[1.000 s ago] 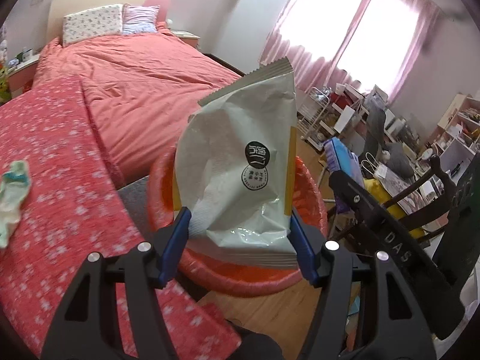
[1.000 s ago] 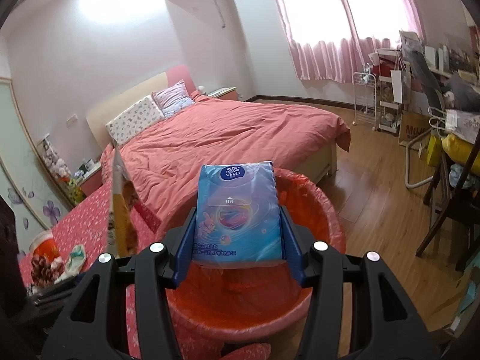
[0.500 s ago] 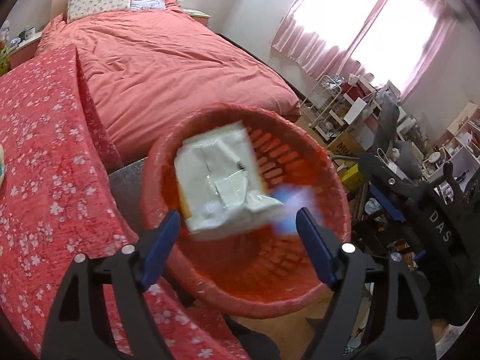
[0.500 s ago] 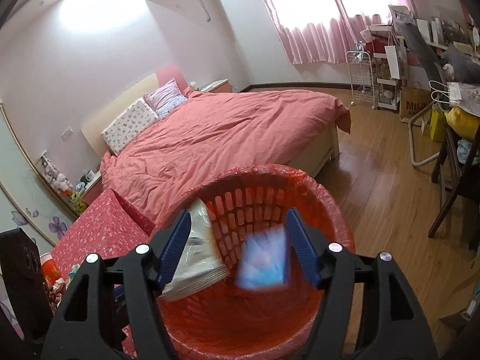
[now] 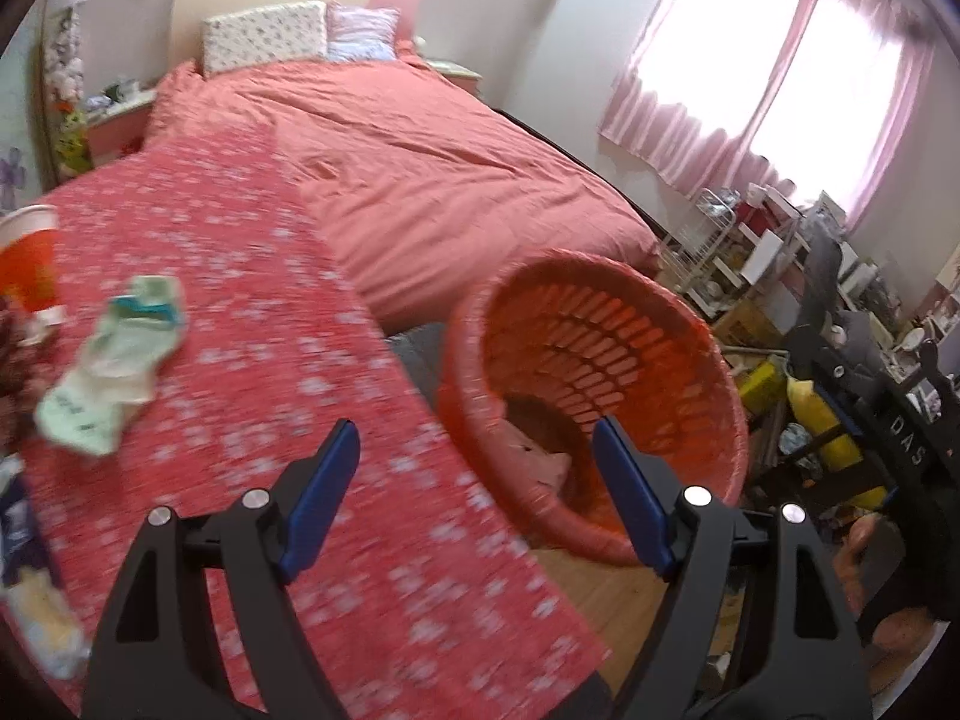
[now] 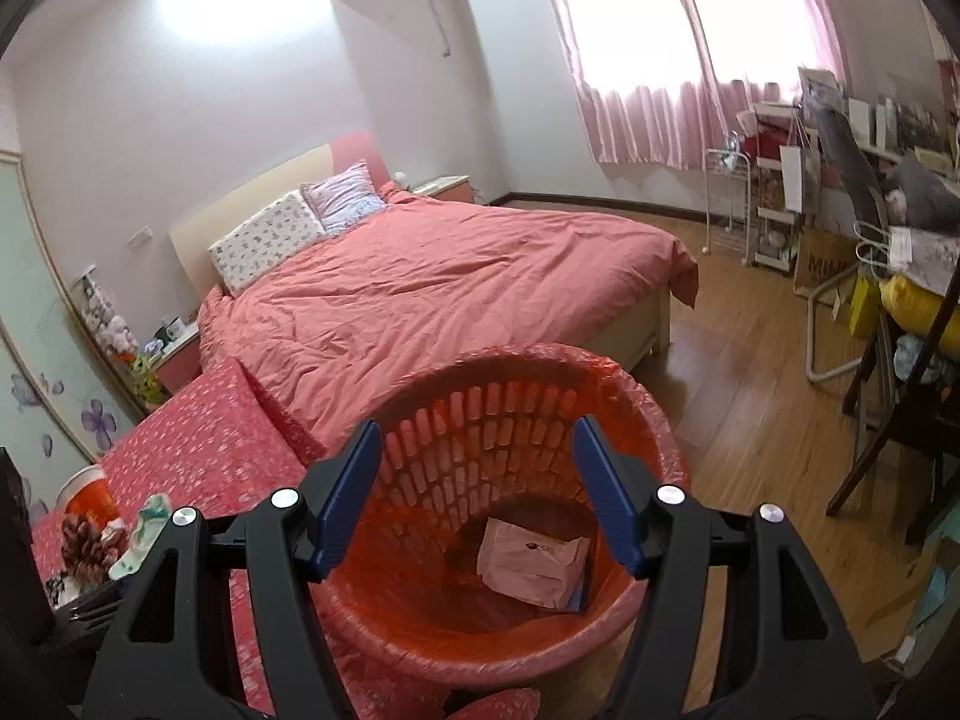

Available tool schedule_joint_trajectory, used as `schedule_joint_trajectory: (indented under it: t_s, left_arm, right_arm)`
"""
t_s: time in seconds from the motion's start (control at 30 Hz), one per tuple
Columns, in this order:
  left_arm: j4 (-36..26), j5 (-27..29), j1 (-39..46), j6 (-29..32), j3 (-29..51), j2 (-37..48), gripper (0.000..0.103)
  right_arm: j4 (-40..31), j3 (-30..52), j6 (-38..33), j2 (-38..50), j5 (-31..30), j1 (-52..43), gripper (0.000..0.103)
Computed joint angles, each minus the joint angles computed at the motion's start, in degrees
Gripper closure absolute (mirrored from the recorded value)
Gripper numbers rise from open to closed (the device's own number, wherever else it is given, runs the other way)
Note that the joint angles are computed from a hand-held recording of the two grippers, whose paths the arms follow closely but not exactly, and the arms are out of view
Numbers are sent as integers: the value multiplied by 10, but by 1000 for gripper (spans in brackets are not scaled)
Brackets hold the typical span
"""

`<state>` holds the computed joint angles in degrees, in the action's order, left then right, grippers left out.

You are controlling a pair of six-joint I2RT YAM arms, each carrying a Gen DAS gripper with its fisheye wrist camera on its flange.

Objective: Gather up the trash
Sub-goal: 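Grasp the blue chip bag with the right tool while the left tool returns to the bed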

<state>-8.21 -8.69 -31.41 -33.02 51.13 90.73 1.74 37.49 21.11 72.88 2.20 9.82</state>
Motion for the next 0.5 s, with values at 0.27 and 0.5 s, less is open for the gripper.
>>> schedule_joint_trajectory:
  t_s: [0.27,0.5]
  left_arm:
    - [-80,-85,20,-8,-148,-237,22]
    - [-215,-140,86,-14,-229,-445,14]
  right_arm:
    - [-36,-9,-4,-49,42,89,37]
    - [-49,0,11,-23,76,222,37]
